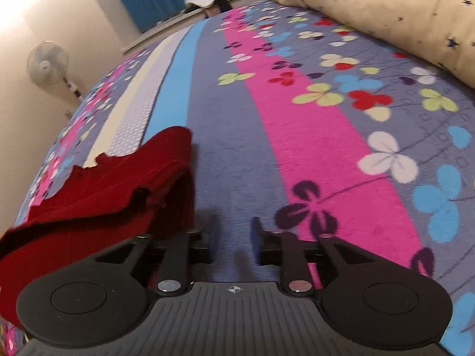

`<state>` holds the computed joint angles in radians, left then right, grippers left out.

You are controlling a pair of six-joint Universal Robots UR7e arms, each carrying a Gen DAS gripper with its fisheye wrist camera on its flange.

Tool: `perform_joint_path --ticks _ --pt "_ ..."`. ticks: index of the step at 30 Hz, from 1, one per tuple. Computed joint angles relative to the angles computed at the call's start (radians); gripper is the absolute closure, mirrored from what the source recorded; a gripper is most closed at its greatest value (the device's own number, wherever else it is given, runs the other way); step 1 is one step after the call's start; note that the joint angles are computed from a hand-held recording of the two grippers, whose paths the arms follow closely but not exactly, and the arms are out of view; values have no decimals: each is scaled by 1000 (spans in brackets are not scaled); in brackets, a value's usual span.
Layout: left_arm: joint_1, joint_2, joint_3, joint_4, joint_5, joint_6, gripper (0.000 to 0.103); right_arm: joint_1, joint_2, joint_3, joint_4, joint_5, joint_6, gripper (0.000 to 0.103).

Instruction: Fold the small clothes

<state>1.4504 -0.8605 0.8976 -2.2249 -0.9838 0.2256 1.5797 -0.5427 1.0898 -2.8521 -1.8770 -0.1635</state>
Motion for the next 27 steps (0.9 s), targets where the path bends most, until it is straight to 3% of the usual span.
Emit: perform_joint_path --ticks 3,8,17,19,21,23,25,27 --pt "-9 15 -7 -30 -40 24 41 3 25 -46 27 52 -5 63" --pt "-23 70 -59 -72 -42 34 41 20 114 -192 120 40 -38 63" --pt "-11 253 -361 64 -51 -78 42 22 258 -446 201 65 2 61" --pt "-4 286 -421 103 -61 -97 53 22 286 -497 224 70 7 61" --pt "3 305 -460 128 -93 -94 89 22 309 -538 240 68 7 63" --pt "0 298 -436 83 -96 -57 90 24 319 -556 233 76 -15 91" --pt "-7 287 -401 22 -85 0 90 35 323 -555 180 59 -48 91" --pt "-9 284 -386 -36 -81 10 91 34 313 -541 127 93 -10 92"
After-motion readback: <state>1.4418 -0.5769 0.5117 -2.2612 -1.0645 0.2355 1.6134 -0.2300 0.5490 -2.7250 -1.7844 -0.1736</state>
